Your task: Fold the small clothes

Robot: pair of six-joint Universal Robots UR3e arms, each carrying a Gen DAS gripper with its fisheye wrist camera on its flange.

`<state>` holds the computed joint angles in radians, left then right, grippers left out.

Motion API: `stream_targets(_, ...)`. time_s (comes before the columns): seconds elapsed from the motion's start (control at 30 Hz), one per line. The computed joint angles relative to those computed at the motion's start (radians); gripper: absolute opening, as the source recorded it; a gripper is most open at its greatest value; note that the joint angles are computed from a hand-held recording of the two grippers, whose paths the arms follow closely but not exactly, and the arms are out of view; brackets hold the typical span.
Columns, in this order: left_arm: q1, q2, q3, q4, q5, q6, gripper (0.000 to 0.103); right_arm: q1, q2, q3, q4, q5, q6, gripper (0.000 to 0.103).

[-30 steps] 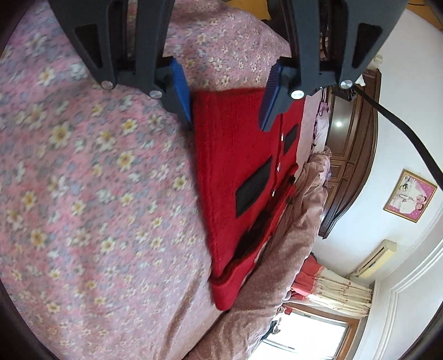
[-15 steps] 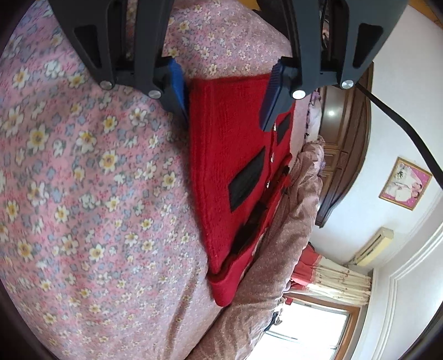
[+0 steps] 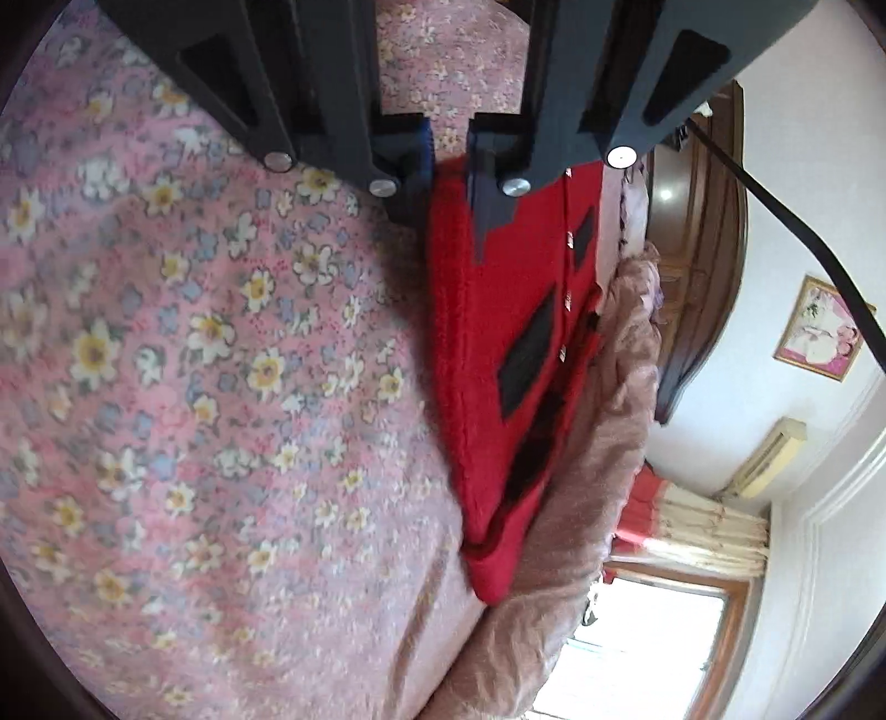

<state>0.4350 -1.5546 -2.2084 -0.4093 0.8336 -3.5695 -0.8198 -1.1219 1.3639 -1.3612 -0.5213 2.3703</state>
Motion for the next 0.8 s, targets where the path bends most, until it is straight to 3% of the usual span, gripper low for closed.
stream_targets(0.1,0.023,0.073,-0.043,0.001,-0.037,-0.001,0.001,-0.027,-0.058,0.048,0.032,0.038,-0.065,0.006)
stream_targets(0.2,0.051,0.142,-0.085,-0.012,-0.066,0.006,0.001,-0.063,-0.100,0.048,0.166,0.091,-0.190,0.005)
stream_targets(0.3,0.095,0.249,-0.112,-0.119,-0.097,0.069,0.001,-0.091,-0.158,0.078,0.204,0.100,-0.237,0.005)
stream_targets(0.43,0.216,0.461,-0.126,-0.453,-0.163,0.253,0.001,-0.138,-0.202,0.073,0.371,0.097,-0.366,0.005)
stream_targets(0.63,0.453,0.812,0.008,-1.279,-0.179,0.726,0.001,-0.278,-0.333,0.108,0.671,-0.016,-0.638,0.005)
stream_targets(0.7,0.464,0.875,0.067,-1.381,-0.125,0.790,0.001,-0.334,-0.403,0.143,0.721,-0.070,-0.704,0.005)
stream_targets(0.8,0.449,0.921,0.108,-1.402,-0.072,0.808,0.002,-0.403,-0.502,0.182,0.763,-0.124,-0.779,0.006)
